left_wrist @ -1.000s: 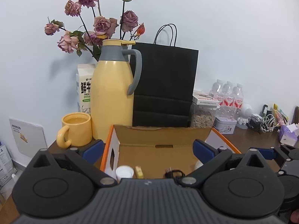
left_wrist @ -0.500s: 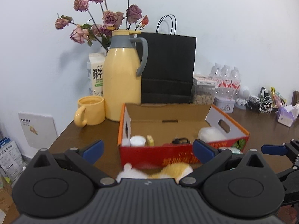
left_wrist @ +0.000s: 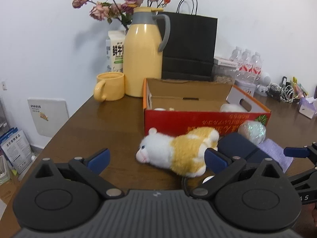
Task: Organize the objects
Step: 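Grasp the navy zippered pouch with the right gripper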
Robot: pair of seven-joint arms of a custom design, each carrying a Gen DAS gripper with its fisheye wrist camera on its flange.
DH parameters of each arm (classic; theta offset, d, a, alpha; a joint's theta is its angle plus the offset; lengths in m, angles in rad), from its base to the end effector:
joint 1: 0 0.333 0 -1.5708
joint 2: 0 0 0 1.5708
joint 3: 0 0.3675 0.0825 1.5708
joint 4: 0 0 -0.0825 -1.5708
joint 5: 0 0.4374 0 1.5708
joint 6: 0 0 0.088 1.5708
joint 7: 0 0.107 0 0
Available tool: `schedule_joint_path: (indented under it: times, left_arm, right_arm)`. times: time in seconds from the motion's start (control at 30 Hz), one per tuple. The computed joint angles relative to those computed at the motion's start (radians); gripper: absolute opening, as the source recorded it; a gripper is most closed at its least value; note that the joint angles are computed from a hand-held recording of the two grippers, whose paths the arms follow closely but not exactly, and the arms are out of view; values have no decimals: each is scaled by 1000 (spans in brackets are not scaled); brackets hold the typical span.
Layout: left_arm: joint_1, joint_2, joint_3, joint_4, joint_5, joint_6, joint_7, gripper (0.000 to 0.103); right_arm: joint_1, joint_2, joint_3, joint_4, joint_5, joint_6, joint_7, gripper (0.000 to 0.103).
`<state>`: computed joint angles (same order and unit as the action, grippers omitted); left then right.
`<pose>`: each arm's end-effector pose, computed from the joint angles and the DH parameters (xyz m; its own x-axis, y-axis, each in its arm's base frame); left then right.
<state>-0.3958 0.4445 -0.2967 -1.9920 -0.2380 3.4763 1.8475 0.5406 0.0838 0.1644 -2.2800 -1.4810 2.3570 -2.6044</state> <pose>0.5814 -0.4131 0.3775 -0.5835 -0.8110 0.0427 -0.4306 0.2644 -0.8630 0.4465 0.3619 0.3399 -0.2682 -0.9630 0.0280 -0.5437 0.1273 -0.8295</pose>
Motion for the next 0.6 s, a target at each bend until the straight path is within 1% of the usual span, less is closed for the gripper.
schedule_joint_path:
  times: [0.07, 0.23, 0.37, 0.5, 0.53, 0.57, 0.6]
  left_arm:
    - [-9, -1, 11, 0, -10, -6, 1, 103]
    - [-14, -3, 13, -3, -15, -5, 3, 103]
    - [-18, -3, 16, -4, -19, -5, 7, 103]
    - [-35, -2, 31, -2, -38, -2, 13, 103]
    - [-36, -1, 31, -2, -41, -2, 14, 103]
    - [-36, -1, 32, -3, -42, -2, 15, 103]
    - [-38, -1, 34, -4, -46, -2, 17, 103]
  right_arm:
    - [-1, 4, -1, 4, 0, 3, -5, 103]
    - [-5, 15, -7, 15, 7, 14, -30, 103]
    - [-7, 49, -14, 49, 45, 11, -127, 101]
    - [-6, 91, -30, 93, 79, 16, -227, 88]
    - [-7, 100, -35, 102, 83, 24, -241, 86]
    - [-7, 106, -41, 107, 79, 35, -242, 80]
    - [-6, 111, -45, 111, 76, 42, -242, 79]
